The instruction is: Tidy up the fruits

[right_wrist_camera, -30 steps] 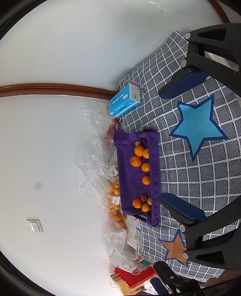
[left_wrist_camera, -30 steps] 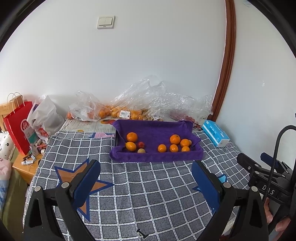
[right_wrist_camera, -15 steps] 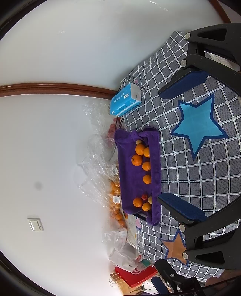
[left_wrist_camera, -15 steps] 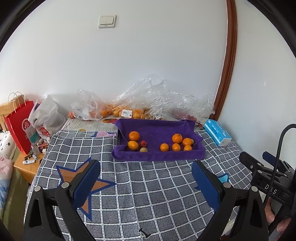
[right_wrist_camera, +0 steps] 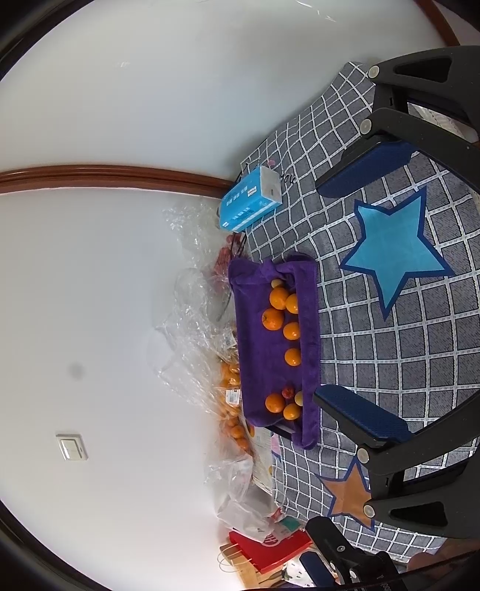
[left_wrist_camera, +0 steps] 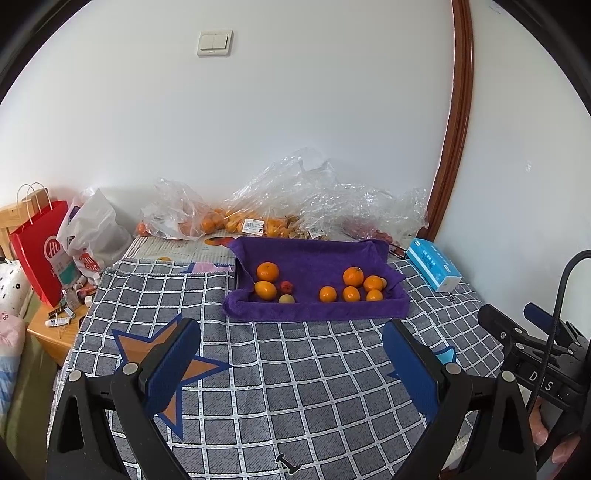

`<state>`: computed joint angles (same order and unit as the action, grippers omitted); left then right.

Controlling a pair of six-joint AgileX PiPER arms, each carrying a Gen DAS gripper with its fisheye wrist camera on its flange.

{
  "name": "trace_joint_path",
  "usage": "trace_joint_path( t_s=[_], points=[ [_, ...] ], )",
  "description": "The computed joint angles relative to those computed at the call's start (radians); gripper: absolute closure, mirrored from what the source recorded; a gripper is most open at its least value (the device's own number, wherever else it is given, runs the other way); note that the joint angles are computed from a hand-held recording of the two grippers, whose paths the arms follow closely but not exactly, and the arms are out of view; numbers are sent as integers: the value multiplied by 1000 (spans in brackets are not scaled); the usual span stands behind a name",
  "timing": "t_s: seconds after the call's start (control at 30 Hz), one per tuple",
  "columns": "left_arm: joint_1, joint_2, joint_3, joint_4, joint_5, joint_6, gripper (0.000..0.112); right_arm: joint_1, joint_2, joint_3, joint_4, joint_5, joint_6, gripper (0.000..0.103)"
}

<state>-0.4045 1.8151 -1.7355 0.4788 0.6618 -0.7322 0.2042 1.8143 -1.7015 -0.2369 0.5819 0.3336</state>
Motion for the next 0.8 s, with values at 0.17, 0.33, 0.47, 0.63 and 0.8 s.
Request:
trace_joint_path(
  t_s=[0.17,0.33,0.47,0.63,0.8],
  points=[
    [-3,-6,10,3,-4,-4,13,3,-4,6,-11,-3,8,3],
    [-2,-11,17,6,-2,-12,13,2,-6,10,-8,-4,11,3],
    [0,-13,17,5,-3,-8,13,1,-6,7,-1,-4,4,3],
    [-3,-16,21,16,-1,-16,13,2,-6,12,0,-11,7,3],
    [-3,-21,26,19,-4,-20,13,5,-8,17,-7,-12,13,3]
  ],
)
